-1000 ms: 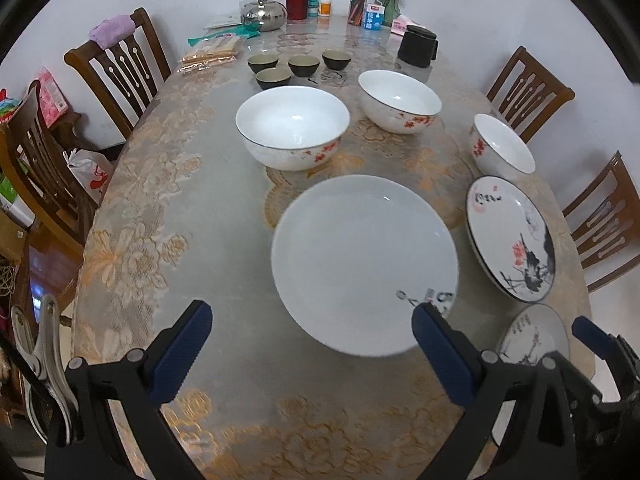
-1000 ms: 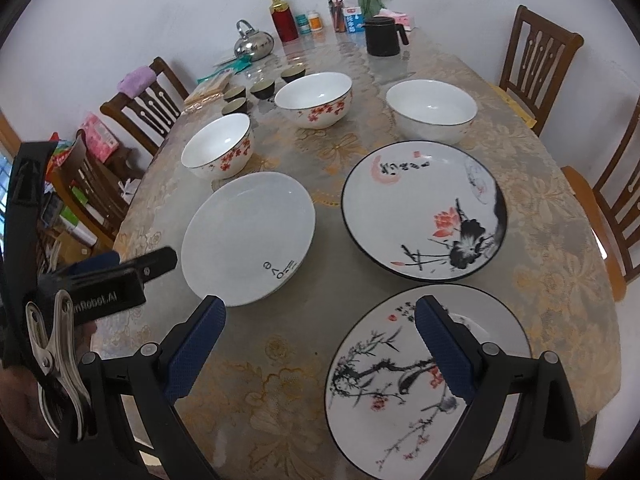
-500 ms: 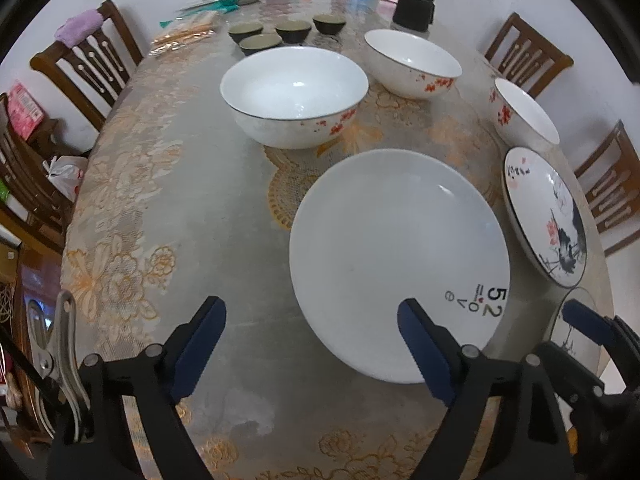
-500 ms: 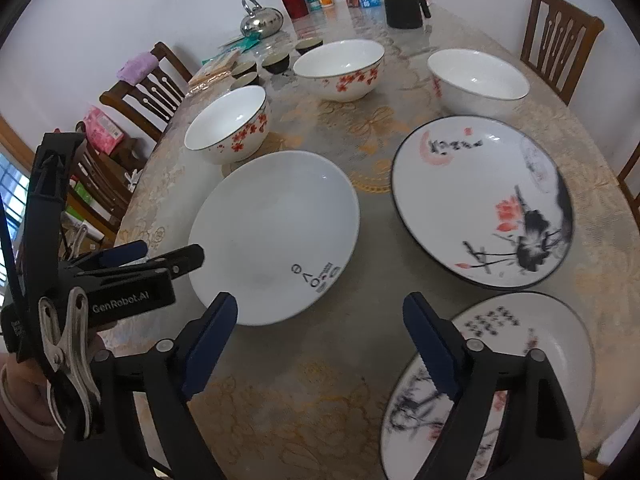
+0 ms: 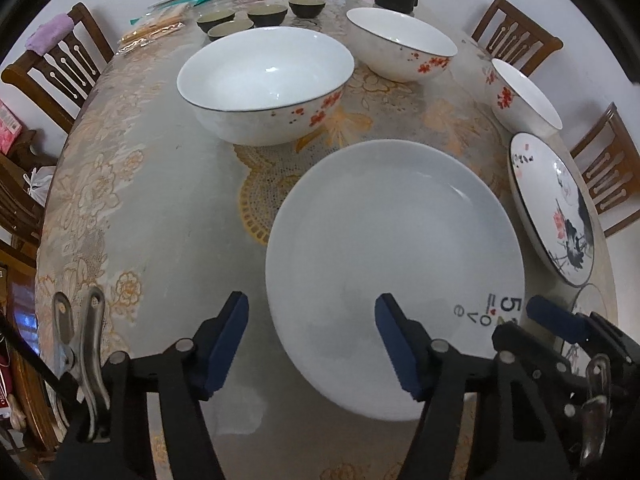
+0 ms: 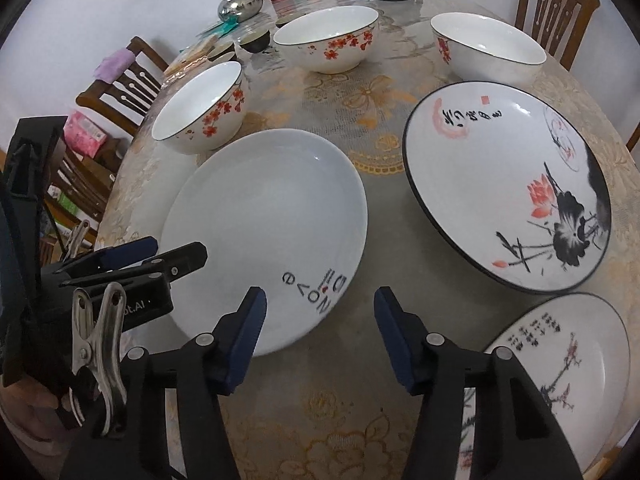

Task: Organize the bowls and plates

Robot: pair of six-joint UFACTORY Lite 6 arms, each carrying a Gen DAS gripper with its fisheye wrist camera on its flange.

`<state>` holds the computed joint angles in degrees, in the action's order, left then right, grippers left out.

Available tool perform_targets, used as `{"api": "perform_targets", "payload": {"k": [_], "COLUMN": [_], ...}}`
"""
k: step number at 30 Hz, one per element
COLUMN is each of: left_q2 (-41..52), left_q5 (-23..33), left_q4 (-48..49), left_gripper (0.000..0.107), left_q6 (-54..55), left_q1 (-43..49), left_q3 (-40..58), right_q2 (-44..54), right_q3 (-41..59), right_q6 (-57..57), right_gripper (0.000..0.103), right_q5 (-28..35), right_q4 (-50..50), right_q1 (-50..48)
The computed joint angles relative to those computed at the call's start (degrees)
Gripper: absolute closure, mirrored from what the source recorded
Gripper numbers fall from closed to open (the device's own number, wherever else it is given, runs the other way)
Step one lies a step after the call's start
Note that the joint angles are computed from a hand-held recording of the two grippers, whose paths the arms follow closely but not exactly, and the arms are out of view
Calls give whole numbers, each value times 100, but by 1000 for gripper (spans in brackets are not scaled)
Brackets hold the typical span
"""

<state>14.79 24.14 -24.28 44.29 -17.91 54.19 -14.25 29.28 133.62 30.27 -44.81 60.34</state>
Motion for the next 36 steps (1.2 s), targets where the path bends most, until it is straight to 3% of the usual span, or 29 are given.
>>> {"api": "perform_targets", "payload": {"k": [8,13,18,23,30,36], "left_q2": [621,921,1048,1059,540,-487], "left_q5": [108,275,301,243,333,345], "left_q4": [2,-586,-812,-843,-773,-918], "left_gripper": [50,50,54,55,58,58], "left_q6": [-80,468,782,652,766,1340], "left_q1": [32,116,114,94,311,902], "left_q3": [548,824,972,944,366,-752], "right_q2": [182,447,660,671,534,676], "right_q3": [-219,-200,-150,-197,-261,26], "right_q6": [296,485,751,895,1188,1301], "right_gripper": [63,66,68,78,80,80], "right_q5": [-529,-803,-828,-709,-662,-472], "right_q4": [-451,-880,-1150,-1183,-1131,-1057], "right_q1": [-439,-711,-696,-589,-229,296]}}
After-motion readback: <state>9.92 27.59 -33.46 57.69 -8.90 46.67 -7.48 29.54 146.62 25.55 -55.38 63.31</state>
